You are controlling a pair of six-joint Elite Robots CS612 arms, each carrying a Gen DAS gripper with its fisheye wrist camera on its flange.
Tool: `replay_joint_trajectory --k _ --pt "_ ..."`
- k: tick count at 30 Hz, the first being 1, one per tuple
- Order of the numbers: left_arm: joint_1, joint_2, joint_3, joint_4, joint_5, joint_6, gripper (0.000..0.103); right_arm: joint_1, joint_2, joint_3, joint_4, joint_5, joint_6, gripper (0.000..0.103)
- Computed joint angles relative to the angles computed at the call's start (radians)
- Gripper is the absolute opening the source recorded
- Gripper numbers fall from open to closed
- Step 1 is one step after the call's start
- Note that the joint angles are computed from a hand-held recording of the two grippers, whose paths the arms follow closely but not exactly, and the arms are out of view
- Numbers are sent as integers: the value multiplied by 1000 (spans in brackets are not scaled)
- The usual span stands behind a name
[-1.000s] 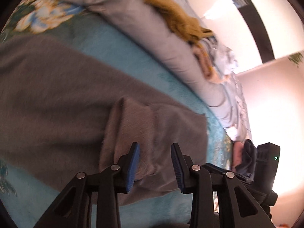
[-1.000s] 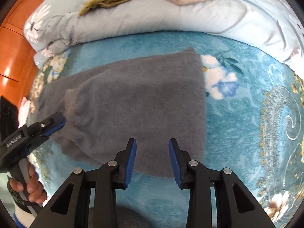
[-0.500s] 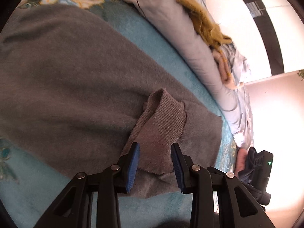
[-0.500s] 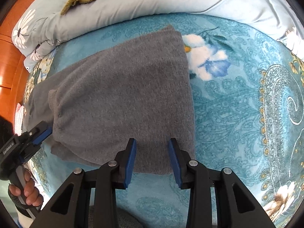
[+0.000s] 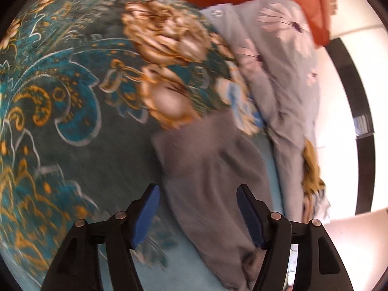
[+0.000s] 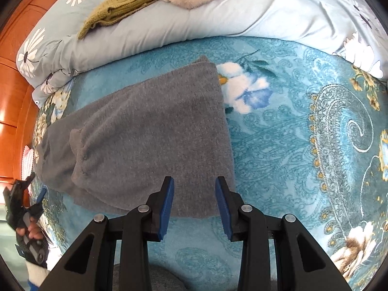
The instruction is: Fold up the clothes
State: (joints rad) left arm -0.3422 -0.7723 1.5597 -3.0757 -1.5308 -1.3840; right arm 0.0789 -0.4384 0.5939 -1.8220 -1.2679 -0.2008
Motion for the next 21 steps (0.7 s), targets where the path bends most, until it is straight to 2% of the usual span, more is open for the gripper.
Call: replay_joint_trajectory --k 4,10,15,17,21 --pt "28 44 -17 -64 -69 -36 70 8 6 -18 5 -5 -5 36" --pt "36 73 -45 -96 -73 -4 68 15 14 -49 15 -16 -16 36" --pt "31 68 -55 -85 -48 21 40 16 21 -66 17 -14 -12 36" --pt "27 64 -63 -70 -34 45 24 17 22 -68 19 -8 -11 36" --pt "12 43 -80 -50 5 123 22 16 8 -50 13 7 -36 36"
